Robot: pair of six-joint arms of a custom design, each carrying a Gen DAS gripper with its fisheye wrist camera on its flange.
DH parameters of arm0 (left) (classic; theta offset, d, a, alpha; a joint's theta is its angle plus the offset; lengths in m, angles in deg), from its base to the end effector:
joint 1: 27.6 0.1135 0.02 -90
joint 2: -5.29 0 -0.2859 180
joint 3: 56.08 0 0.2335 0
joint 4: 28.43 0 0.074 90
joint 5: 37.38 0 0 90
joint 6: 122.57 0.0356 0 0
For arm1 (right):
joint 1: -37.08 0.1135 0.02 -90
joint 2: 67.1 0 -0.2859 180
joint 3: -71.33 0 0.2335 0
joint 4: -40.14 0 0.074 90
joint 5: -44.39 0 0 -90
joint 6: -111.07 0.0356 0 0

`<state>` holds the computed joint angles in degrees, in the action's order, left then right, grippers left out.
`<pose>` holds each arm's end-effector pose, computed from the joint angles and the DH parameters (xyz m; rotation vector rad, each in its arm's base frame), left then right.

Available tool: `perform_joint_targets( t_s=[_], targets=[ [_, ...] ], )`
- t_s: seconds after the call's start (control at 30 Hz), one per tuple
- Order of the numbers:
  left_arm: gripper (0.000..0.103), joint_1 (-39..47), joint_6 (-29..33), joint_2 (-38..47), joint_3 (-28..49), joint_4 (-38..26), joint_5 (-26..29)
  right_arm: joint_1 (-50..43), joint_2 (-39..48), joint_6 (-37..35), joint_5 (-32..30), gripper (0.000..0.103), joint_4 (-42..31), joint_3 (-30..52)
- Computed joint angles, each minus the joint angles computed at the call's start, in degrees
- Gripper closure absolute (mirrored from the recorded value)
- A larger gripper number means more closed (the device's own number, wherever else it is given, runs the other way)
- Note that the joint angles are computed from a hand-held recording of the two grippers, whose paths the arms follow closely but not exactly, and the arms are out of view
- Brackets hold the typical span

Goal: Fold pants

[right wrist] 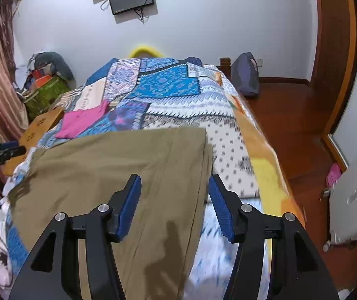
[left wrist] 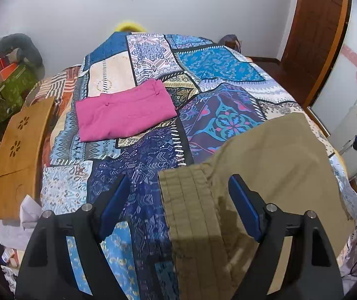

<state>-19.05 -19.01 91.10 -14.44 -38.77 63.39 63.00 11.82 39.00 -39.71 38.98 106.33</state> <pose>0.2283 0.0276 0.1472 0.1845 2.4928 -0.0778 0.1909 0.0887 0.1546 -0.1146 2.3638 0.2521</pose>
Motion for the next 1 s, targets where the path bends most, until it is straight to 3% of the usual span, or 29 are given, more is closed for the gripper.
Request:
perform_joint_targets(
  t_s=[0.4,0.57,1.0],
  targets=[
    [0.022,-2.98,-1.83,16.72,7.79,4.29,-3.52,-8.64,27.44,-8.7,-7.25,0.05,5.25,16.87],
    [0.021,-2.21,-4.08,20.52,8.81,6.97,-4.58,-9.81,37.05,-11.57,-8.87,0.051,1.62,24.65],
    [0.017,0.1,-6.42,26.78,11.16,8.8,-3.79,-9.38,40.69,-11.8,-7.13,0.054,1.35,27.08]
  ],
)
